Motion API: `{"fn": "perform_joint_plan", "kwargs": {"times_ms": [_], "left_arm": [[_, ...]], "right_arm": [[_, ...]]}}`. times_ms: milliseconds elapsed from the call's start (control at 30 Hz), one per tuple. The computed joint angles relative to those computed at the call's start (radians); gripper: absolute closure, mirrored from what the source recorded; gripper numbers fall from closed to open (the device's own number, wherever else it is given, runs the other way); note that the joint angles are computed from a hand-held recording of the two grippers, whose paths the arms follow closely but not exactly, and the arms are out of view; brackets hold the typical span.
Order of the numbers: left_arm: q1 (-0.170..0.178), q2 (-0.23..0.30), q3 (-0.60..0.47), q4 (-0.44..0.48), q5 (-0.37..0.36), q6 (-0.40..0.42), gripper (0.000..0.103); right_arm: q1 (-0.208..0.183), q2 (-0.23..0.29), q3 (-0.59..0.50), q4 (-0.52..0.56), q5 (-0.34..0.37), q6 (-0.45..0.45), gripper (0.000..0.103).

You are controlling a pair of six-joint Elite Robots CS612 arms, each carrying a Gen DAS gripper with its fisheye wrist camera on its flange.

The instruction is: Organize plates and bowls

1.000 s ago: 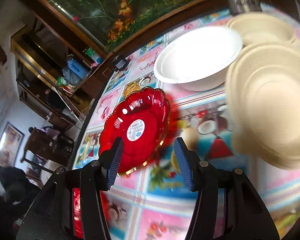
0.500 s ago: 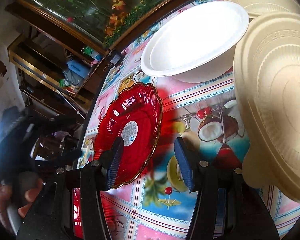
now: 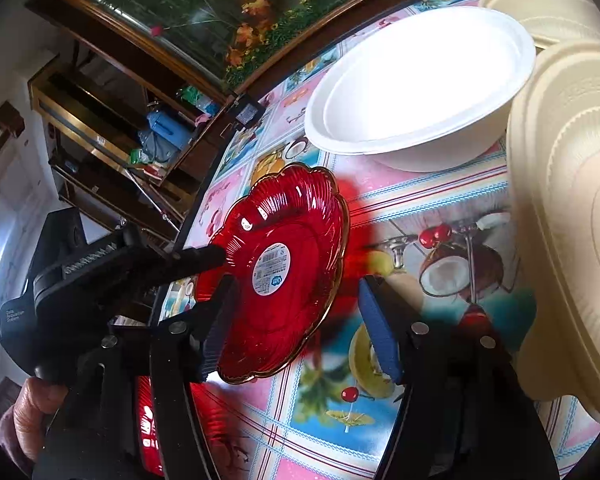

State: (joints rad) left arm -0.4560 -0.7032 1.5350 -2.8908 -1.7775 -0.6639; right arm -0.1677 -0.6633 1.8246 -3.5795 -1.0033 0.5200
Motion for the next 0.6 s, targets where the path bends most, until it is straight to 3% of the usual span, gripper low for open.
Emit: {"fn": "perform_joint_plan", "kwargs": {"times_ms": [167,233,400,600], "left_arm": [[0.003,-0.002,0.008,-0.008,0.007,-0.015,0.066],[0.003,-0.003,0.010,-0.005,0.008,-0.013,0.070],[-0.007,-0.012,0.021,0.007,0.053,0.011,0.076],[-0.011,-0.017,0.039,-0.012,0.056,0.008,0.083]], "right_arm": [[0.000,-0.001,0.002,0.000,-0.001,-0.006,0.041],[0.000,0.000,0.000,0.007,0.002,0.001,0.050],[0.001,-0.007,0.006,0.040,-0.040,0.014,0.086],[0.000,-0.012,0.013,0.034,-0.064,0.029,0.087]]}}
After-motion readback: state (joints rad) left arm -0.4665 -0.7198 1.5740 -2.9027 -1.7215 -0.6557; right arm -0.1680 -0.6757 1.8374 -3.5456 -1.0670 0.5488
